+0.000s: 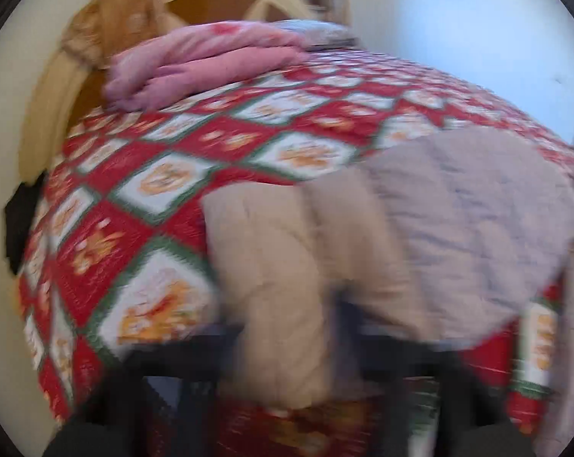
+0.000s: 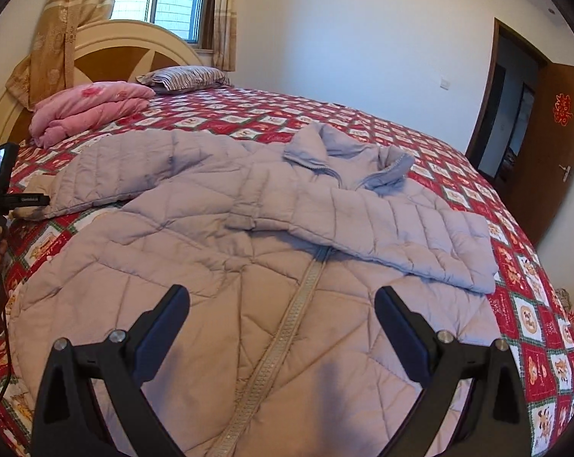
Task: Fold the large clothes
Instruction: 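Grasp the other sleeve with the left tool and lift it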
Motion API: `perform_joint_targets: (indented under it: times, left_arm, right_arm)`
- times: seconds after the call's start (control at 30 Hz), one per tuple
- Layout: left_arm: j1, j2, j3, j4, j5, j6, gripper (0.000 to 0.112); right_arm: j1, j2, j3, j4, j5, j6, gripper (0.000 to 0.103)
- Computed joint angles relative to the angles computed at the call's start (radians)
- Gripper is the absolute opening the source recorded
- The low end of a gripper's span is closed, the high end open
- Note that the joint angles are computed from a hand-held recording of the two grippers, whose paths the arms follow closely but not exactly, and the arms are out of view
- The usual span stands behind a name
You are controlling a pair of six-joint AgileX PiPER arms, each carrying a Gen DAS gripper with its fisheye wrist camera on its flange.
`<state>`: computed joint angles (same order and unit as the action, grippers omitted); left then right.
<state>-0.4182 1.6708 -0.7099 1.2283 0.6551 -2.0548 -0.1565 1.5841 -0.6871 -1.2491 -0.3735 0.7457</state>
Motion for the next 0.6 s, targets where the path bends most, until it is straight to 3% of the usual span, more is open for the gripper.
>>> perform_joint_targets:
  times: [0.07,0.17,0.27,0.4,0.6]
  left_arm:
    - [-0.026,-0.041,-0.020,-0.026,0.022,0.043,0.013]
    - [-0.187,-0.075,-0.131,-0.042,0.275,0.106,0.013]
    - [-0.289,-0.072,-0.269,-0.014,0.407,0.198,0.013]
    - [-0.356,0.012,-0.486,0.010,0.456,0.347,0.013]
    - [-0.418,0.165,-0.759,-0.008,0.445,0.497,0.012]
  right_arm:
    - [-0.024,-0.004,0.002,0.032,-0.014,-0.028,0.100]
    - [-0.071,0.009,-0.020,0.056,-0.020,-0.020,0.100]
    - [-0.134,0.036,-0.070,-0.009,-0.027,0.107,0.100]
    - [-0.233,0.074,-0.140,-0.170,-0.083,0.332,0.100]
    - [-0.332,0.089,-0.172,-0.216,-0.131,0.384,0.100]
